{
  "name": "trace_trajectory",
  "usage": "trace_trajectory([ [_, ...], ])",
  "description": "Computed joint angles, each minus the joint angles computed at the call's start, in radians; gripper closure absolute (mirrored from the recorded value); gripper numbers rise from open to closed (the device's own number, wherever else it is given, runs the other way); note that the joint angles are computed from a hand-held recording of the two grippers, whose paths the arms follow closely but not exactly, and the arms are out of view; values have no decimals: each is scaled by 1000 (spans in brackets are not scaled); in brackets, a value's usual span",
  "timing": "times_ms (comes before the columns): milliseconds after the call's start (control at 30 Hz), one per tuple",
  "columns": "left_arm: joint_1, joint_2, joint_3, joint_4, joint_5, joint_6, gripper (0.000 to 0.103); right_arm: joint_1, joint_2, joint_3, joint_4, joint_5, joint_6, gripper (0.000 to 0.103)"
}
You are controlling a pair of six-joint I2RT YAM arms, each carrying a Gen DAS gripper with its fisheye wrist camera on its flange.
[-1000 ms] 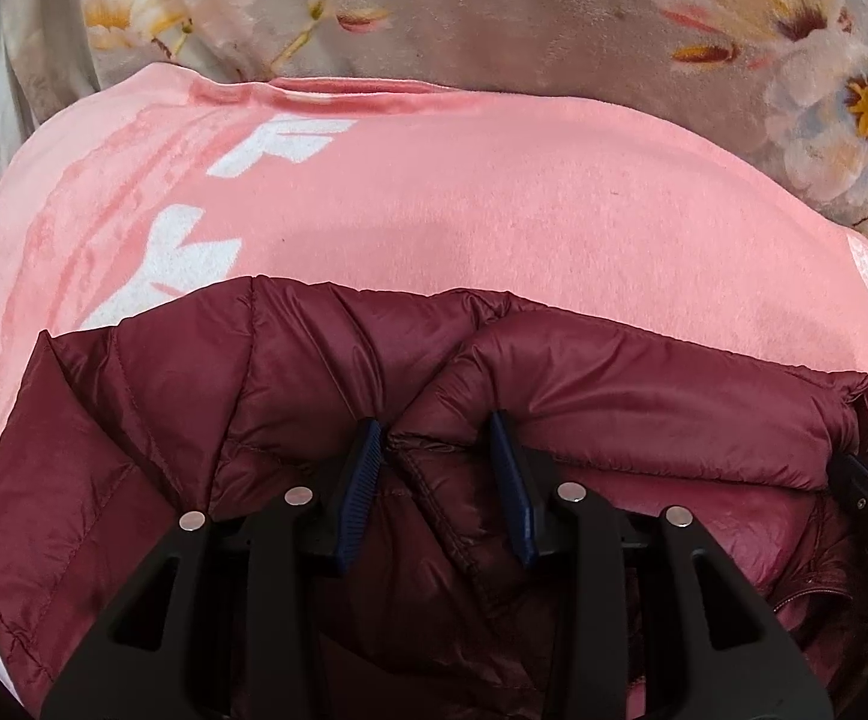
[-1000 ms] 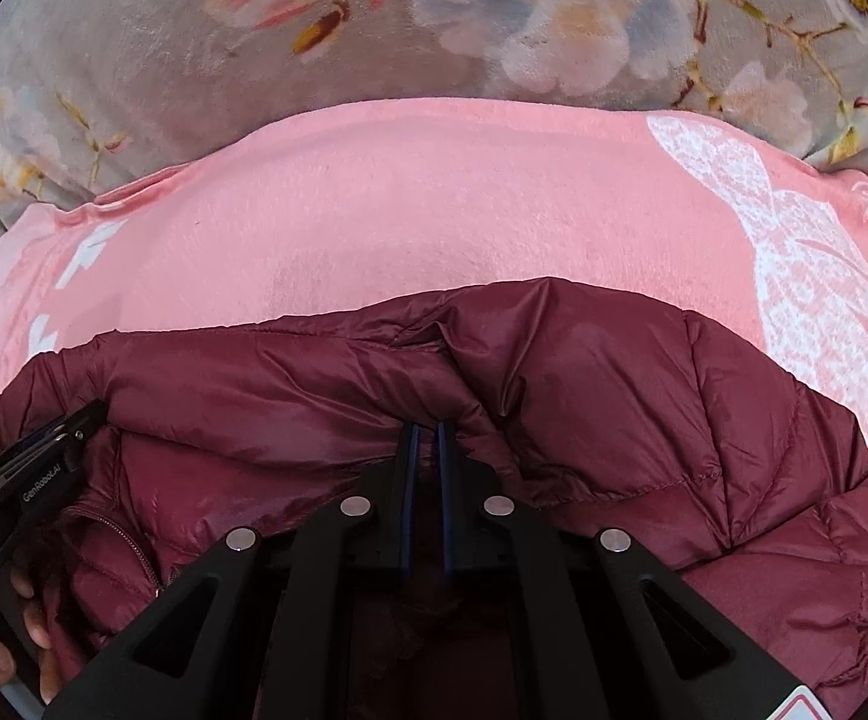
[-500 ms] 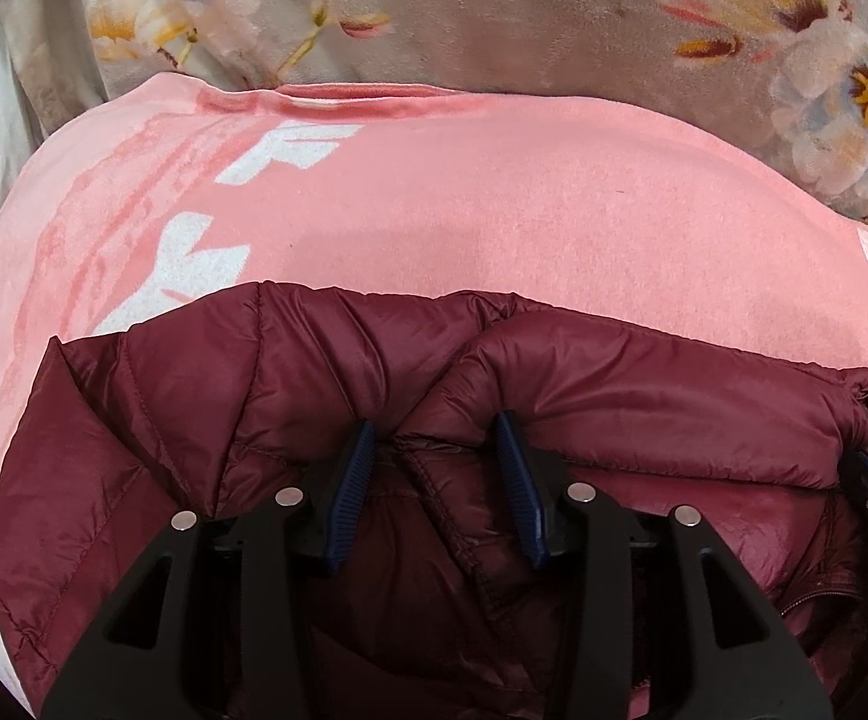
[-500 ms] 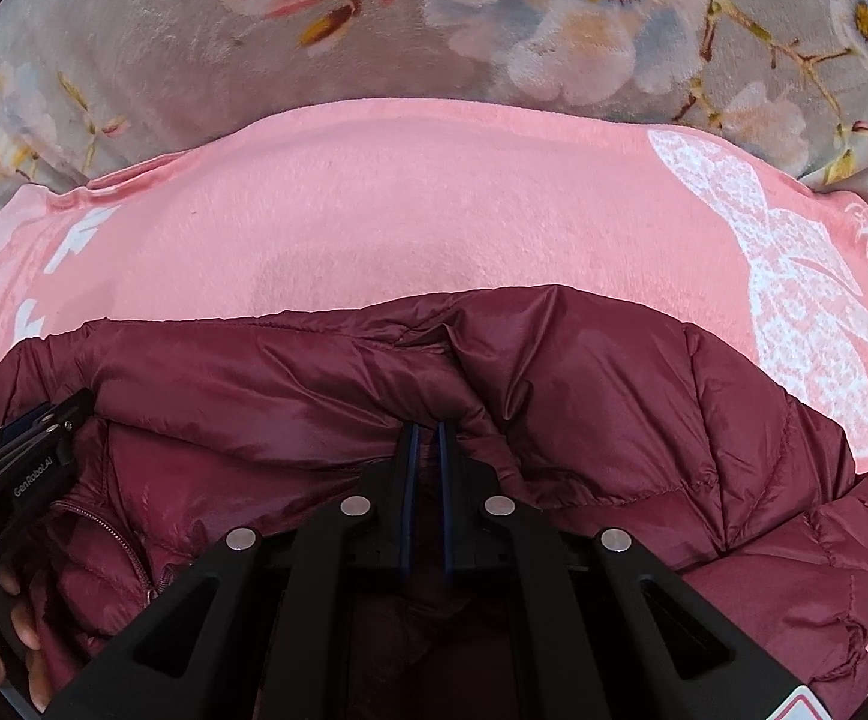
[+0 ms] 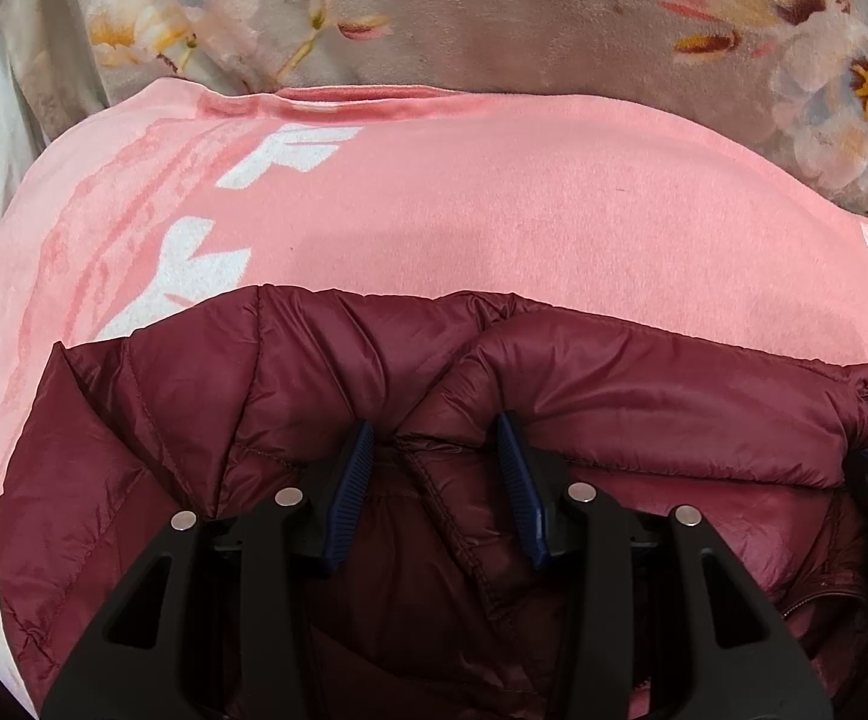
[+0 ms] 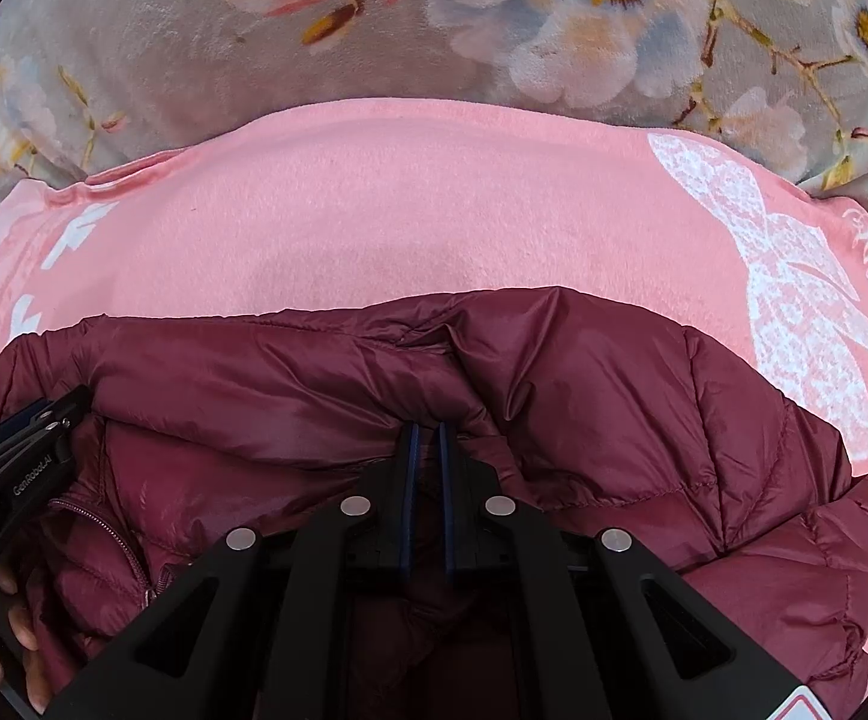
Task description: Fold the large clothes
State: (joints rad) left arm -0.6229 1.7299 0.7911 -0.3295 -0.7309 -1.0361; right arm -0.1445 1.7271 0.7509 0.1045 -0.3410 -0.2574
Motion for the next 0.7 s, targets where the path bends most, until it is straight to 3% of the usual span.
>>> trace_trajectory([
  [167, -3, 9, 13, -20, -9, -8, 60, 0, 0, 0, 1, 1, 0, 100],
  [333, -5, 27, 36, -64, -26, -38, 51, -3, -3, 0, -2, -5, 2, 100],
  [433, -26, 10, 33, -123, -42, -98, 41, -40, -41, -30, 4, -60, 3, 95],
  [533, -130, -44, 21, -290, -76, -256, 34, -127, -244, -177, -10, -136, -59, 78],
  [567, -187, -83, 2, -342, -88, -321, 32, -178, -326, -221, -54, -200, -109, 69],
  [700, -422, -153, -6, -612, -80, -626, 32, -484, -601, -294, -467, -453, -461, 64],
])
